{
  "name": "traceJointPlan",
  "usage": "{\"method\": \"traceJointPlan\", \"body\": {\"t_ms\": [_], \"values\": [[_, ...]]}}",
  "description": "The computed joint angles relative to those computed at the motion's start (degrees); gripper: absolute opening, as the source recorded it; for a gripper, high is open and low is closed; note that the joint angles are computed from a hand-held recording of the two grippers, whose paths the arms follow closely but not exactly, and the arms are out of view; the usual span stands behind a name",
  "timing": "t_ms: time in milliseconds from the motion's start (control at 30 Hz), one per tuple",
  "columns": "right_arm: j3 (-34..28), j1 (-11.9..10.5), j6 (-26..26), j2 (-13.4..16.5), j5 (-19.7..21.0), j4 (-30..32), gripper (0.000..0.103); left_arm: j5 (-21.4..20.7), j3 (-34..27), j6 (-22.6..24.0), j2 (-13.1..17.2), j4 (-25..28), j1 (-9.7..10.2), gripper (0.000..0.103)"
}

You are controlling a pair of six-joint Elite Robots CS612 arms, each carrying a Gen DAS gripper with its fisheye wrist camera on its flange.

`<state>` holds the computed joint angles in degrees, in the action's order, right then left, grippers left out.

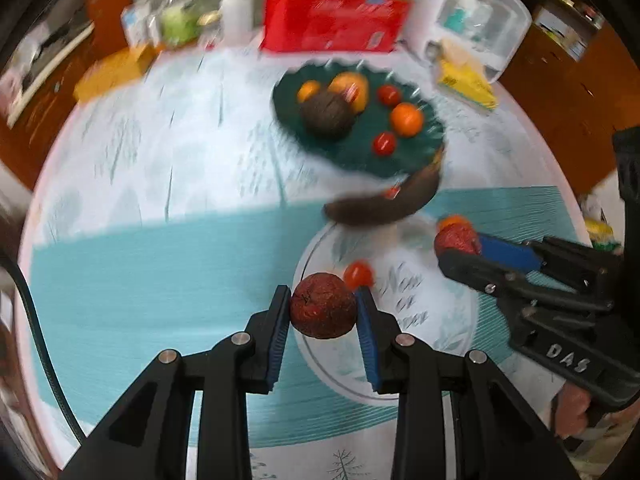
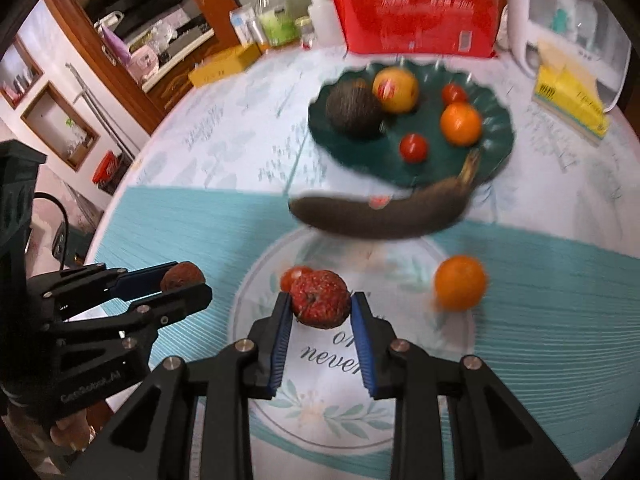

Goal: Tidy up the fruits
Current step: 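Carry both dates to the green plate and open both tools to release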

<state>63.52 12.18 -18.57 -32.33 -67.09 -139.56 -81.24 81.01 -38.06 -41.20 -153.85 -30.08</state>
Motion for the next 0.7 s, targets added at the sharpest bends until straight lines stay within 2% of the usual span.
{"method": "traceJointPlan", "body": {"t_ms": [200,400,533,700], "values": [[-3.7,-1.0,2.0,-2.5,1.9,-2.3,0.030,4.3,-5.6,9.7,-1.8,1.6,0.19,0.031],[-11.4,-1.3,2.4,-1.9,1.3,-3.1,0.030,7.4,-13.6,17.0,-1.3,3.9,0.75,0.031],[-19.4,-1.2,3.3,1.2,0.1,-0.7,0.030,8.4,-19.8,19.3,1.2,6.7,1.35,0.031],[-30.8,-1.1,3.8,7.7,-1.3,5.5,0.030,3.7,-27.7,17.9,6.6,11.7,2.63,0.031]]}}
